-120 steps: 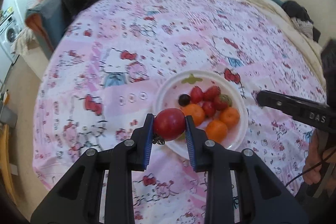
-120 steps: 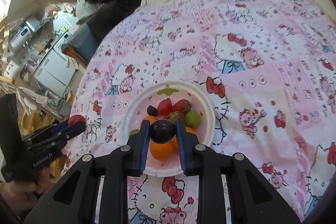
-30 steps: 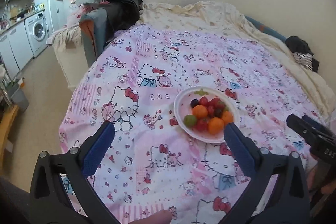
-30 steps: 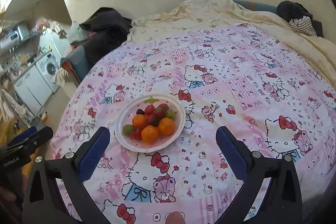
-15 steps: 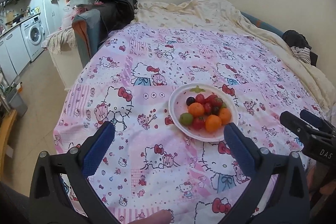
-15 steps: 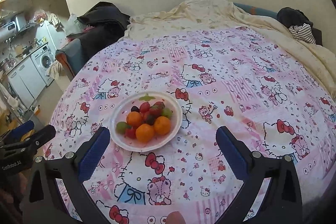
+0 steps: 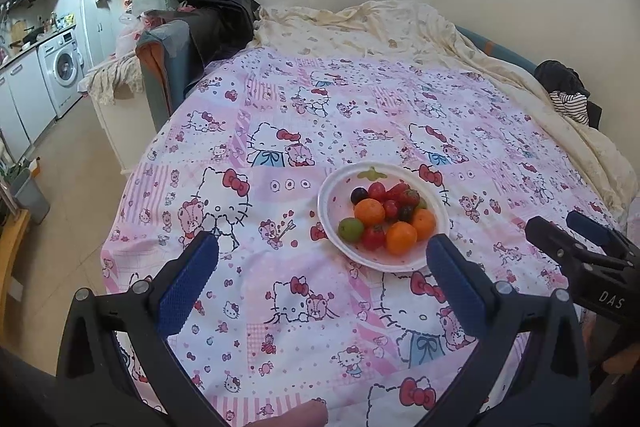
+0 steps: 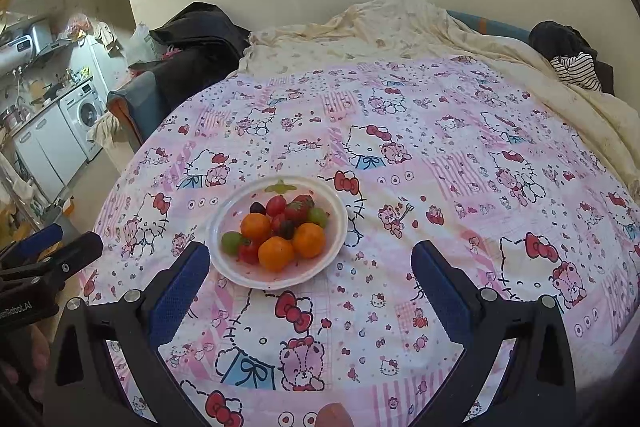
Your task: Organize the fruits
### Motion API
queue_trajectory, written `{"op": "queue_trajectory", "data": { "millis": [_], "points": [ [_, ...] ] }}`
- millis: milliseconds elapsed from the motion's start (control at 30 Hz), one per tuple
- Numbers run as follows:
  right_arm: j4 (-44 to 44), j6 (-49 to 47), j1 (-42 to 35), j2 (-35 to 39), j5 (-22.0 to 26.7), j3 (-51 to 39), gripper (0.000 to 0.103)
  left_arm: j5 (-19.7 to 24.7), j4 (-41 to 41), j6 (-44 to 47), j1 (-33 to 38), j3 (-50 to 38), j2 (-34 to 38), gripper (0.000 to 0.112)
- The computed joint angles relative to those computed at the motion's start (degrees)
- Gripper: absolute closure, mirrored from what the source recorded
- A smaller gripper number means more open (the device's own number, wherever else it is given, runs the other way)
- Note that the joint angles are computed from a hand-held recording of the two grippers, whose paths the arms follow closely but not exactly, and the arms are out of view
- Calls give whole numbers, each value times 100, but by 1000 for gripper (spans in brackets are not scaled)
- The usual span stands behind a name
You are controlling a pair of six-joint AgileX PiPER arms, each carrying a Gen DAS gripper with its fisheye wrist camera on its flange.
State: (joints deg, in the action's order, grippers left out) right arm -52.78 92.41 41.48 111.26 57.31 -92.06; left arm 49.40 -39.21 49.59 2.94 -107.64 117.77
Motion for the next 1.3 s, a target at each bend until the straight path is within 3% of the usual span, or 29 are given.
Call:
{"op": "queue_trajectory", "data": {
  "millis": [1300],
  "points": [
    [-23,136,14,-13,96,-15,0,-20,-27,40,28,29,-34,10]
  ]
}}
